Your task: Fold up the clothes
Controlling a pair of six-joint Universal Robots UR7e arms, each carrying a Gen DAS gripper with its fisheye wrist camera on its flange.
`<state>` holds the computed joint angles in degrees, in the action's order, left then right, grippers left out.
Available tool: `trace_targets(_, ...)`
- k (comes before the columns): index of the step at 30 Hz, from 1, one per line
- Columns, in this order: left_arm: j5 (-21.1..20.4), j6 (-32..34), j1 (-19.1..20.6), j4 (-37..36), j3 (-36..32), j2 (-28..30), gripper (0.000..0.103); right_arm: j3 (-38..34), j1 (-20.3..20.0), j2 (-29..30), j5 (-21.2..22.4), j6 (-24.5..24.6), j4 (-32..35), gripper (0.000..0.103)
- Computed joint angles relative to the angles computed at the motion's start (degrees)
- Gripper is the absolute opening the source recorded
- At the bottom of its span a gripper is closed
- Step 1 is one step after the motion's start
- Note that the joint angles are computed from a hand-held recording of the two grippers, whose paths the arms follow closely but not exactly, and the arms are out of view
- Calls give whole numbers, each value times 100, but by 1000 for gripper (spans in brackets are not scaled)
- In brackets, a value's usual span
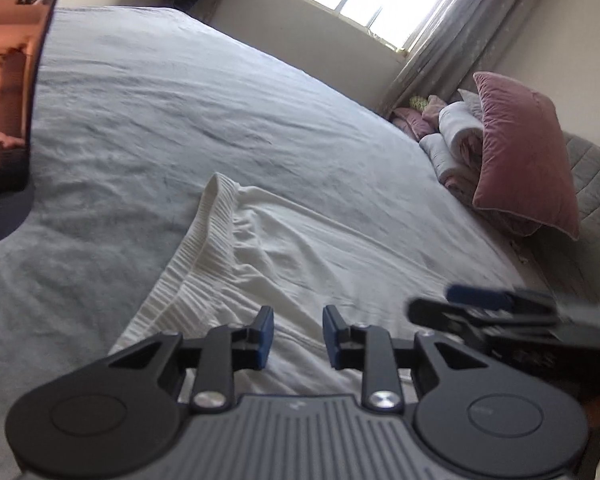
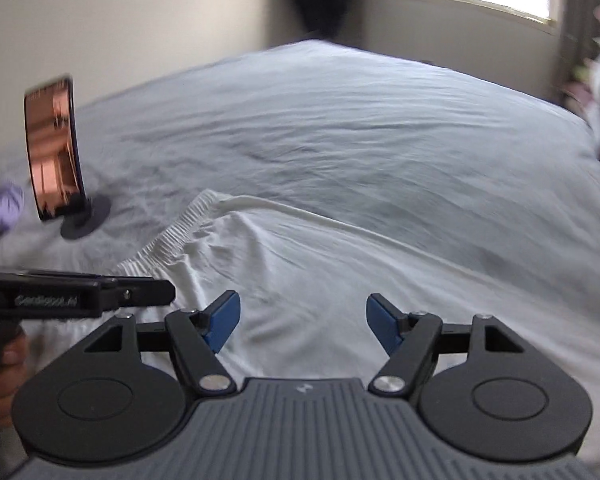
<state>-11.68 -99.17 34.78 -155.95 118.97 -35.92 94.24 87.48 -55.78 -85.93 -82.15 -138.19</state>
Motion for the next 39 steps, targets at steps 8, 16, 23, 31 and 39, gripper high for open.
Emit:
trace_targets(8,-231,408,207,-671,-15,51,27,-650,343,898,-314,-108,-353,73)
trace_targets(16,-278,276,242,-565,103,-17,11,-1335,534,1575,-718,79,-465,43)
trace_targets(23,-371,499,284,-1440,293,28,4,-1471,583,1625,-905,236,-111,2)
trace_targets(31,-384,473,309,-1671,314,61,3,-1188,622,1083,-686,475,177,1)
trace_targets(39,-402,284,339,-1838,314,86,3,-847,569,159,-190,574,1140,1)
